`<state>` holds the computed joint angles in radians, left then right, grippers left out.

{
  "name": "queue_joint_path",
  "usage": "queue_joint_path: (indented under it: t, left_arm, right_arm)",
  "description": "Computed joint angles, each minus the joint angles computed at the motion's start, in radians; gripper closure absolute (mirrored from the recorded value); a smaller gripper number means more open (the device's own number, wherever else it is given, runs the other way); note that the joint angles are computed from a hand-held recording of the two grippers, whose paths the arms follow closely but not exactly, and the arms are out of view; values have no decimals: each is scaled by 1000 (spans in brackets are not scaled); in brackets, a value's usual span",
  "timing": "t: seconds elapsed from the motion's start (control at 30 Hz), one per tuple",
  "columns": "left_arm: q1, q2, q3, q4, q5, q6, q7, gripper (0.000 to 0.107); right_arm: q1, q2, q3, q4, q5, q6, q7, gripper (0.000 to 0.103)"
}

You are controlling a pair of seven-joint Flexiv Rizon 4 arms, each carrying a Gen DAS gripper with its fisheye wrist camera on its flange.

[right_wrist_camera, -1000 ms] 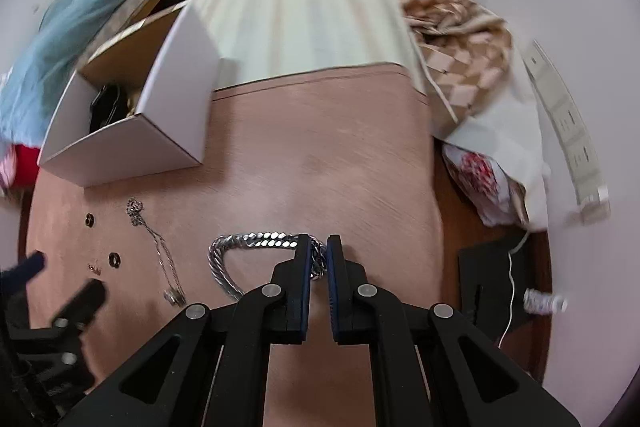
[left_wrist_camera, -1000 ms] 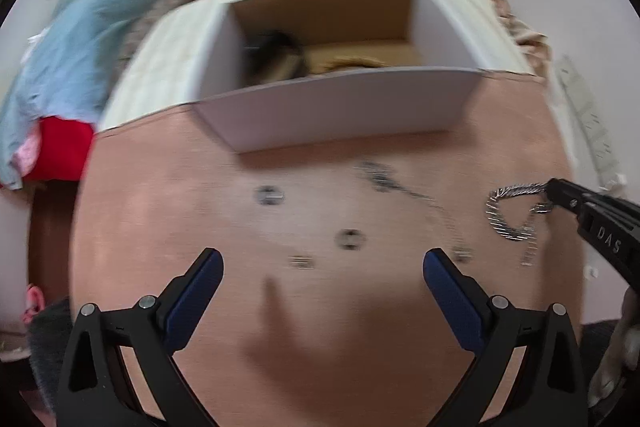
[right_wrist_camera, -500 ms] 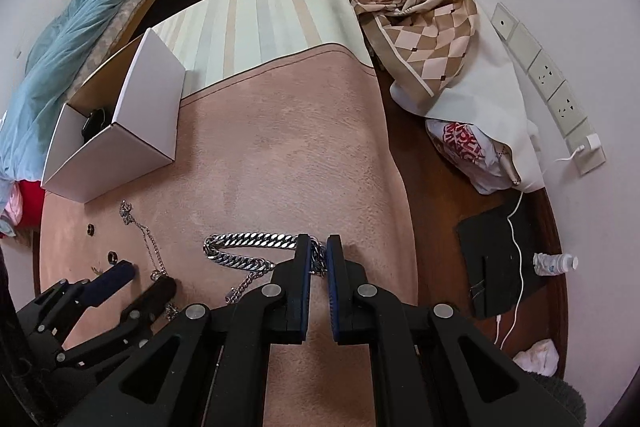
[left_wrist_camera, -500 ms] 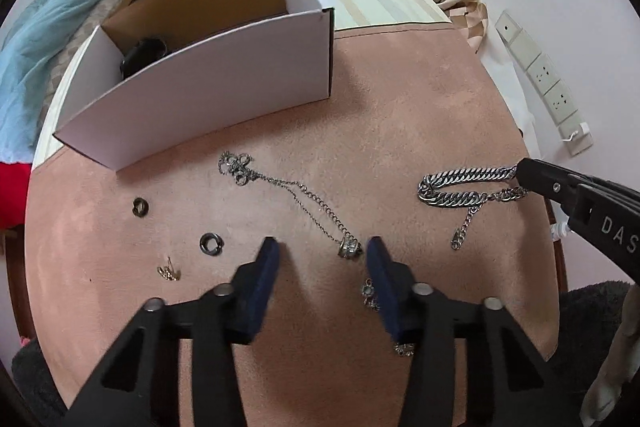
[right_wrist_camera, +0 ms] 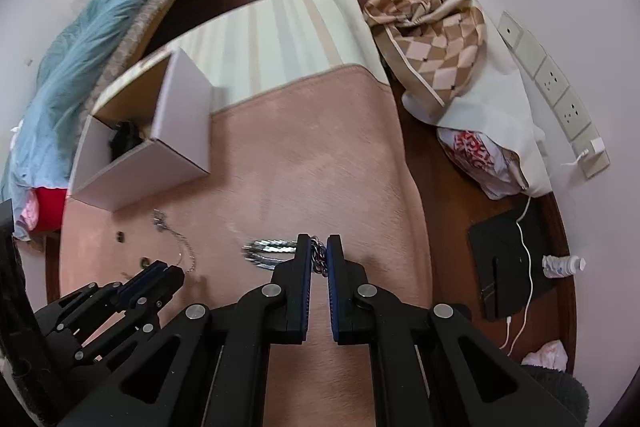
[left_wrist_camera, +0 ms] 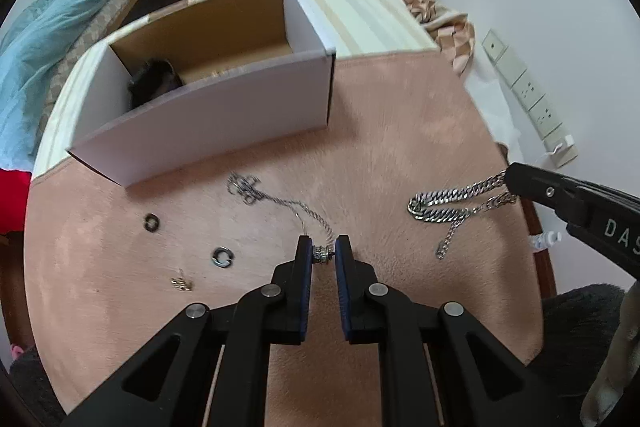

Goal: Organize jewelry
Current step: 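Grasp the chunky silver chain bracelet with the right tool while the left tool grasps the silver necklace, then lower the chain bracelet into the box with the right tool while the left tool releases the necklace there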

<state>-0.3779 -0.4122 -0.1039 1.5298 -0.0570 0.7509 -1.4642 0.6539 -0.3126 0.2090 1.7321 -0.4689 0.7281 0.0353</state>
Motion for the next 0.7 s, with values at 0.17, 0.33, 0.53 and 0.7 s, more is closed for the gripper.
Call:
queue_joint_path:
  t: [0.17,0.33,0.53,0.7]
  left_arm:
    - [41,47,-16,14,-77,22,45,98]
    - [81,61,-25,-30,-151,-5,93,98]
    - [106,46,-24,-119,-195,-42,114,98]
    - [124,1,-17,-240,-200,-66,115,98]
  right_arm:
    - [8,5,-5,-41,-28,11,-16,95]
    - [16,0,-13,-94,-51,15,-34,95]
    - [19,-21,-24,-173,-60,23,-77,95]
    - [29,-64,-44,-282,-66,11,-143,95]
